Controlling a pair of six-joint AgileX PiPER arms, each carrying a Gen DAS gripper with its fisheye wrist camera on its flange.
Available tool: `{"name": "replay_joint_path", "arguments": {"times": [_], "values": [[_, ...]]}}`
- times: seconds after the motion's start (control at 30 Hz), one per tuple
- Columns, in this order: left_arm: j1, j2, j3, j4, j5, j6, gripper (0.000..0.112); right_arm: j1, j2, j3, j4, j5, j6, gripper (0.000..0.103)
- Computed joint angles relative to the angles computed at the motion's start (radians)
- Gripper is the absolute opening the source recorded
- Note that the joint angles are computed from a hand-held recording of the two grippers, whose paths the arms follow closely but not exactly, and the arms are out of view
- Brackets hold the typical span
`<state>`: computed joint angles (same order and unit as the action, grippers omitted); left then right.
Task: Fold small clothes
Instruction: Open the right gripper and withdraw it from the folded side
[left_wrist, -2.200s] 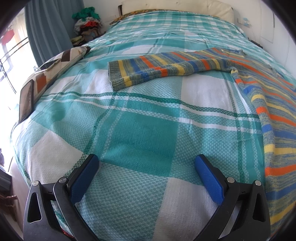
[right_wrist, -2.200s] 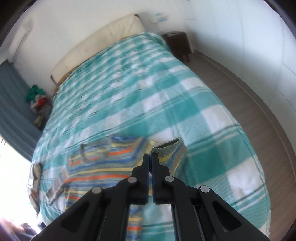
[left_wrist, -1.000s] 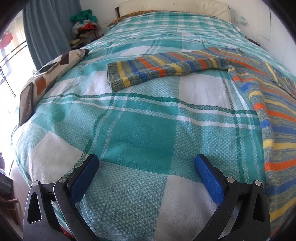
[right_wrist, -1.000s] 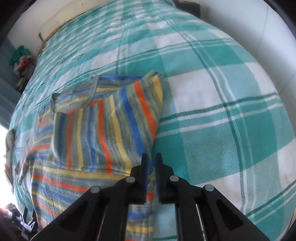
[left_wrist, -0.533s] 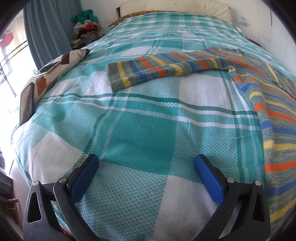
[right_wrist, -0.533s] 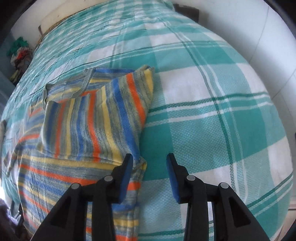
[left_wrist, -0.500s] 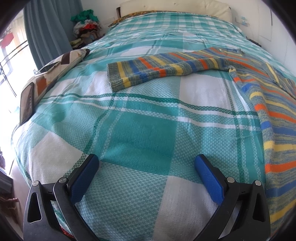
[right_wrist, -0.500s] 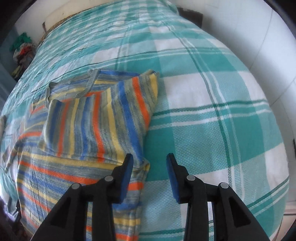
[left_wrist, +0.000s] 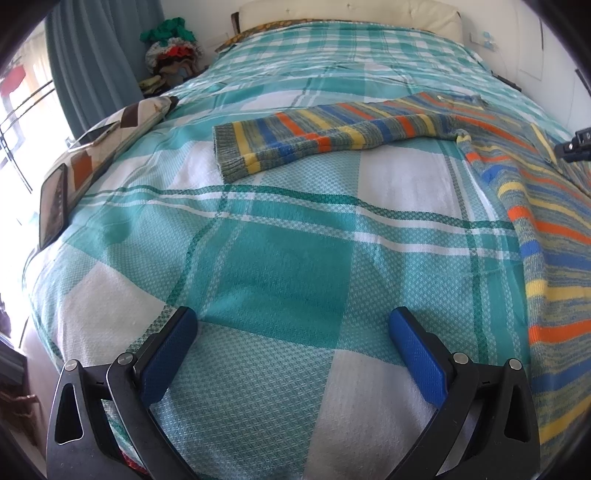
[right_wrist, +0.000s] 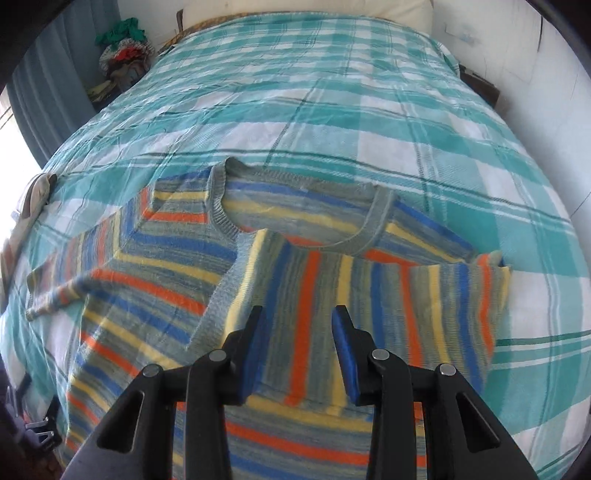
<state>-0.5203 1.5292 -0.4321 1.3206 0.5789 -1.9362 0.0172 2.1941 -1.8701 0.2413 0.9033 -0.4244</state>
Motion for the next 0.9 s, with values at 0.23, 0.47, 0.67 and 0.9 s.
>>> {"name": "replay_joint_path", "arguments": {"times": [0.23,0.47,0.67,0.9], "values": [[0.003,-0.007,0.009,0.017,-0.005,-0.012,0.102,0.027,-0.17,0.299,0.059,-0.17,-0.285,0.038],[-0.001,-0.002,0.008,0.023,0.003,-0.027,0.103,-0.224,-0.231,0.344,0.093,-0.17,-0.222,0.038],[-0.004,-0.006,0.016,0.036,0.003,-0.045,0.103,-0.414,-0.249,0.41,0.064,-0.173,-0.181,0.039],[-0.009,-0.005,0.019,0.045,0.008,-0.059,0.103,-0.598,-0.534,0.78,0.381,-0.306,-0.583,0.056]]}}
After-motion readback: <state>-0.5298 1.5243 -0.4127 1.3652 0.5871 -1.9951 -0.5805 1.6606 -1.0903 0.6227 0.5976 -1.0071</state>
